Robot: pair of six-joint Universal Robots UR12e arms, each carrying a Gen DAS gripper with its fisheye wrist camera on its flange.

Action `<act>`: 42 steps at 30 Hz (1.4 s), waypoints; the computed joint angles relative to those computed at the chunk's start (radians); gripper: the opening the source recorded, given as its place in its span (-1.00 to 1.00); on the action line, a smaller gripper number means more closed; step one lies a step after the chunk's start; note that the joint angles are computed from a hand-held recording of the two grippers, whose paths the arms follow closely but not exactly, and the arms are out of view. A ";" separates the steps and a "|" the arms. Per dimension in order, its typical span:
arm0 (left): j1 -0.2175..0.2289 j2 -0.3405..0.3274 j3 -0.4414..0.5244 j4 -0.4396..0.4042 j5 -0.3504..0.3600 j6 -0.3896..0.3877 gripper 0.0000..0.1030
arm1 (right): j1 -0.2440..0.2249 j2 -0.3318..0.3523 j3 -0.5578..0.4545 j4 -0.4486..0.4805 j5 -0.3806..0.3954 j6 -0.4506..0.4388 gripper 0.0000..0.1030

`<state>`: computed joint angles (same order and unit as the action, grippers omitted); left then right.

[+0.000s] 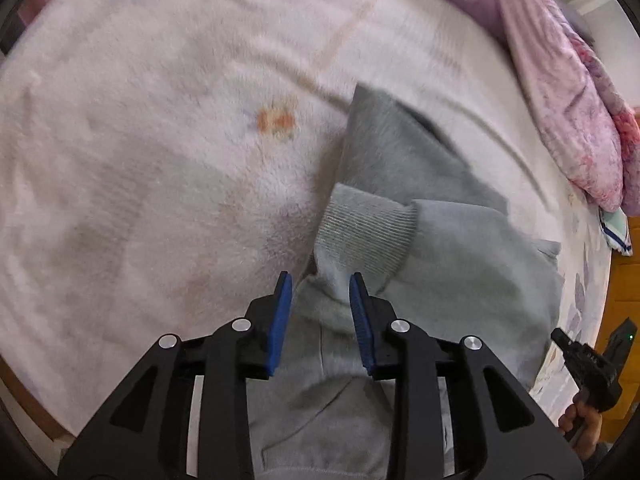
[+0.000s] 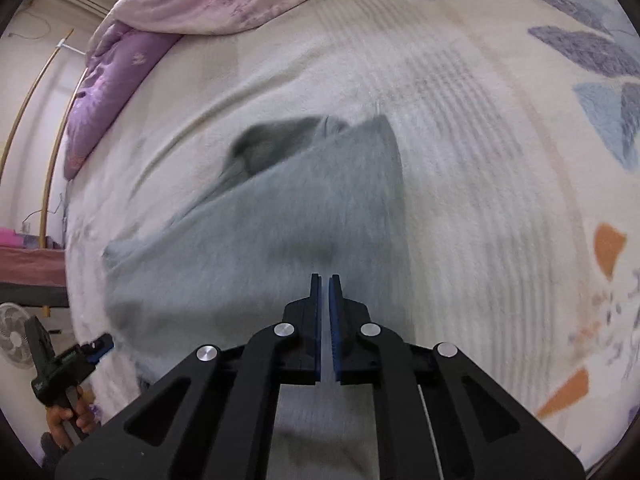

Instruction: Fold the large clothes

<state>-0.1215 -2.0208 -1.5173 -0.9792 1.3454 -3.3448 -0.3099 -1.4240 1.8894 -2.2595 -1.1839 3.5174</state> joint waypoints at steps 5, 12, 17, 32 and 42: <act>-0.009 0.021 -0.024 0.021 -0.065 0.007 -0.40 | 0.017 -0.016 0.023 0.137 -0.014 -0.053 -0.94; -0.043 -0.020 0.006 -0.014 -0.045 -0.005 -0.40 | 0.023 -0.001 0.044 0.153 -0.032 -0.063 -1.00; -0.047 -0.030 0.033 0.004 -0.052 -0.016 -0.40 | 0.000 -0.024 0.018 0.091 0.006 -0.039 -0.94; -0.057 -0.156 0.200 -0.161 -0.002 -0.019 -0.08 | -0.023 0.135 -0.111 0.091 -0.019 0.009 -0.94; -0.054 -0.208 0.337 -0.146 -0.150 -0.132 0.10 | -0.023 0.177 -0.178 -0.005 0.133 0.195 -0.17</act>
<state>-0.1752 -2.2284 -1.1801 -1.1256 1.1957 -3.4771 -0.3329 -1.2468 1.7112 -2.2650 -1.0510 3.7125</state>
